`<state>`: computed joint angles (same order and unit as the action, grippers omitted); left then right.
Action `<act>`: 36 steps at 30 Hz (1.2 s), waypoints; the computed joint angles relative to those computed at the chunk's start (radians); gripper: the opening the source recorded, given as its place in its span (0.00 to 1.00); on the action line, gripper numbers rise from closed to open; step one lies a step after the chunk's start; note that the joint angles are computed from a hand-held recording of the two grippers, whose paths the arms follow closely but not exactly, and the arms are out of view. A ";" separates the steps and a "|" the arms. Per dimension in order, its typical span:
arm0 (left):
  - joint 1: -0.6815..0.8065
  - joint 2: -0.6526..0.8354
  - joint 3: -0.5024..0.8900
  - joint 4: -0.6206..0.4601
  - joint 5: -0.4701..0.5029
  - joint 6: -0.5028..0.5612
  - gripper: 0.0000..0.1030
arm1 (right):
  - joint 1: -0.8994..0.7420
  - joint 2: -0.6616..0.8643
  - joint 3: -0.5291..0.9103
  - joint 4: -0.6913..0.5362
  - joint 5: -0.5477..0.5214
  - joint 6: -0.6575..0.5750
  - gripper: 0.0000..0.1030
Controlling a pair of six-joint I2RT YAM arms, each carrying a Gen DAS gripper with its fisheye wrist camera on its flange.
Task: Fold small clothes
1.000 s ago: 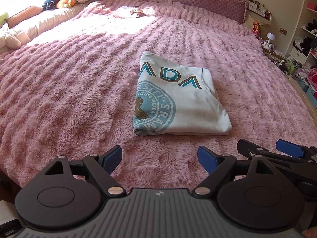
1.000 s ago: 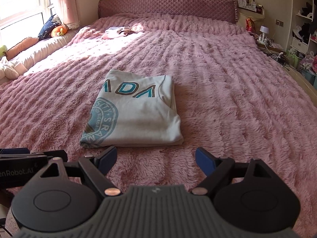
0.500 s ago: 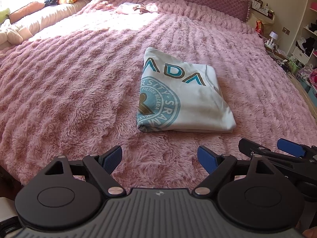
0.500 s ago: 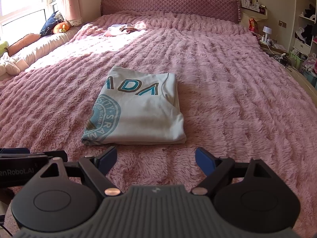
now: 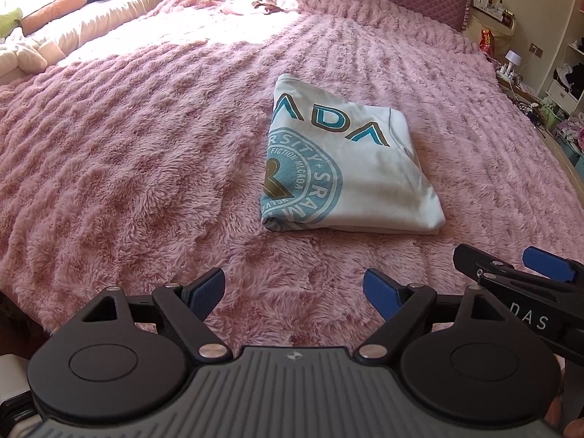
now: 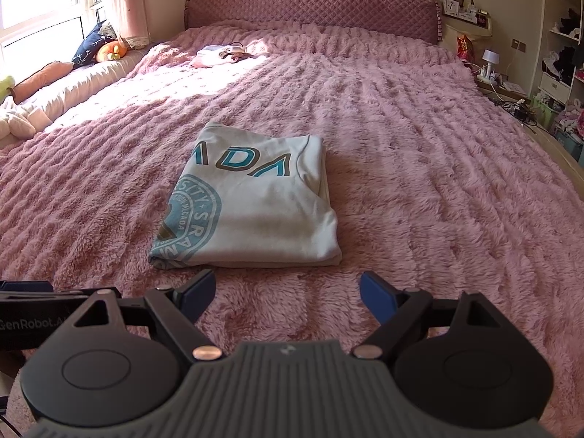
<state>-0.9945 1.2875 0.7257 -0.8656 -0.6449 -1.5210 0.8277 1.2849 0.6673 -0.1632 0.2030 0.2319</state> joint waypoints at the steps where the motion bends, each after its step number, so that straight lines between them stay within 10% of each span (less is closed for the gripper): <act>1: 0.000 -0.003 -0.003 0.005 0.004 0.002 0.97 | 0.001 0.000 0.000 0.000 0.001 0.000 0.80; 36: 0.000 0.050 0.010 0.002 -0.014 -0.009 1.00 | -0.004 0.032 0.016 -0.008 0.005 0.011 0.80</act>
